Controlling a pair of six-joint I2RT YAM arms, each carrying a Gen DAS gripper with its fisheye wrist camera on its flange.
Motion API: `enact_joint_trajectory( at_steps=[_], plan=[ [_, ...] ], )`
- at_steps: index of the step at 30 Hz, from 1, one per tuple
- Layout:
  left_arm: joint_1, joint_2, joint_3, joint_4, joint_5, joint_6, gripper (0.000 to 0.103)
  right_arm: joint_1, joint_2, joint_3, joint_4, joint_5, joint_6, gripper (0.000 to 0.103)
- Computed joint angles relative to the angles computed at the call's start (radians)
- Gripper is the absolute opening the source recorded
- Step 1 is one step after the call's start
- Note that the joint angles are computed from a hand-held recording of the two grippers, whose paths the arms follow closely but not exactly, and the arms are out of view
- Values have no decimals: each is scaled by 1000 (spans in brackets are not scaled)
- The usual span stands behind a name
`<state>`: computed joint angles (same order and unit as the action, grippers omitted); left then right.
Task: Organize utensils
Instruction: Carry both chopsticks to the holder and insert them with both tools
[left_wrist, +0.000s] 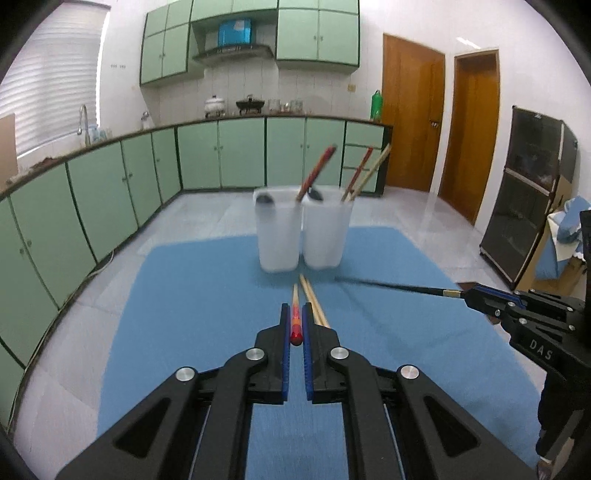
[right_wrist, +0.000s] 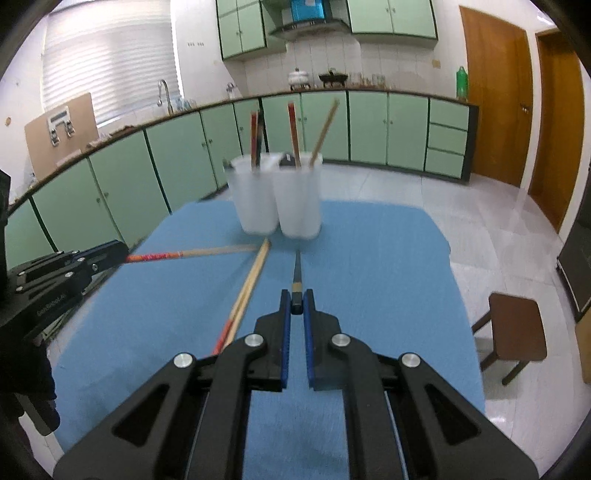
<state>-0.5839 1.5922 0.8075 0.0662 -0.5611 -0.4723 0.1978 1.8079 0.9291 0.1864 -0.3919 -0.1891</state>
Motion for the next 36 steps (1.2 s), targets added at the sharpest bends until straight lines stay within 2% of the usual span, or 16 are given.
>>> enact_joint_trajectory(
  at_steps=[10,17,24,30,36],
  plan=[
    [20,-66,70,3,-6,119,6,-8,-40,166,-135,-81,-3,6],
    [64,-48,178,-25,29,220,6,-3,0,370,-284,-113,-21,6],
    [102,-32,268,-52,47,291,6,-10,55,577,-378,-120,-27,6],
    [154,-14,366,-53,83,341,6,-6,148,811,-419,-117,17,6],
    [208,59,545,-43,111,415,6,6,344,1174,-504,-111,84,6]
  ],
)
